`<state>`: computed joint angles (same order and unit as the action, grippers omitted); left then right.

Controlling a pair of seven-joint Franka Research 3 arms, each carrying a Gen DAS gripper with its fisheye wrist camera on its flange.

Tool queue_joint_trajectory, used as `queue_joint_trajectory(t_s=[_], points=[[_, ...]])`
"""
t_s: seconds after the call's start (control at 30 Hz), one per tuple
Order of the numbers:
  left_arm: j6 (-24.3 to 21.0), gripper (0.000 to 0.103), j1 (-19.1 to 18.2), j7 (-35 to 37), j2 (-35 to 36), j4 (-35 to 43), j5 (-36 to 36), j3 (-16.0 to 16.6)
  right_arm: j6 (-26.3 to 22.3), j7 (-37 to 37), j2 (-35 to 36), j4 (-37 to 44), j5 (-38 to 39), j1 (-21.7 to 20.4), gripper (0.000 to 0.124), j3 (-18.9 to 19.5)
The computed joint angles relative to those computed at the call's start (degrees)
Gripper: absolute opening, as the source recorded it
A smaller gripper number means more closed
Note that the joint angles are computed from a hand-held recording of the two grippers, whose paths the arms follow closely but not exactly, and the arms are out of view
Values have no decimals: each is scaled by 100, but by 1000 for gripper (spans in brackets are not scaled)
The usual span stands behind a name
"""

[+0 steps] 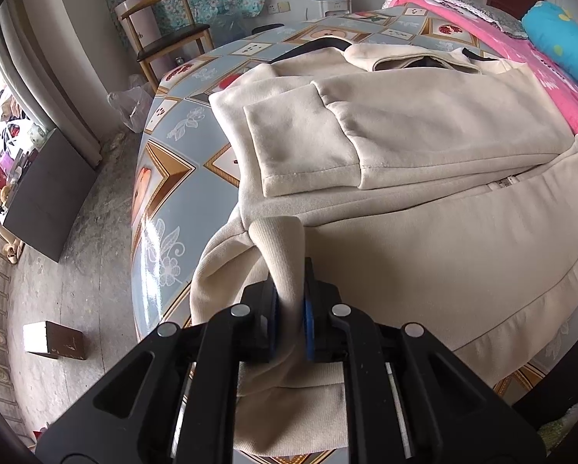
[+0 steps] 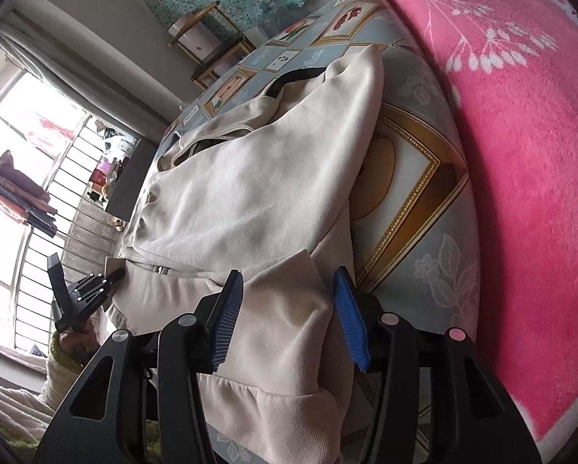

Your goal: Fold large clothes

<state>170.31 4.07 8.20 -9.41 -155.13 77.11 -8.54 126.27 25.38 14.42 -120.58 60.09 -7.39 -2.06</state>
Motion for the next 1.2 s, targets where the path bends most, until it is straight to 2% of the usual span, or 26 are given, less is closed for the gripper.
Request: queue_joint_trajectory(t_s=[0.1,0.23,0.37,0.5,0.67,0.8,0.93,1.0,1.03,1.1,1.2], points=[[-11,10,-3,17,-3,-1,-7,-3,-605,48,232,282,-74,-121,63,-1],[-7,10,-2,47,-5,-5,0,1,-574,-170,176,247,-254,-86,65,15],[-29,10,-12,68,-9,-5,15,-8,-108,-404,62,120,-700,127,65,38],[-41,10,-19,70,-10,-2,38,-8,750,-751,-163,-214,-1161,434,65,122],[-35,10,-23,18,-11,0,89,-6,1275,-887,-291,-421,-1521,615,64,154],[-34,10,-26,-7,-9,5,122,1,2241,-800,-437,-765,-1756,813,39,188],[-63,10,-34,-77,-17,4,133,-6,2970,-985,-782,-1227,-1493,912,18,295],[-64,10,-34,-118,-16,9,163,-4,3373,-1323,-1050,-1522,-1084,1003,16,380],[-57,10,-34,-116,-14,9,173,2,3462,-1477,-1174,-1619,-897,1047,15,382],[-42,11,-35,-124,-10,11,184,10,3307,-1854,-1446,-1752,-420,1122,15,320],[-32,11,-38,-129,-14,8,187,16,3175,-1681,-1440,-1742,-513,1224,15,182]])
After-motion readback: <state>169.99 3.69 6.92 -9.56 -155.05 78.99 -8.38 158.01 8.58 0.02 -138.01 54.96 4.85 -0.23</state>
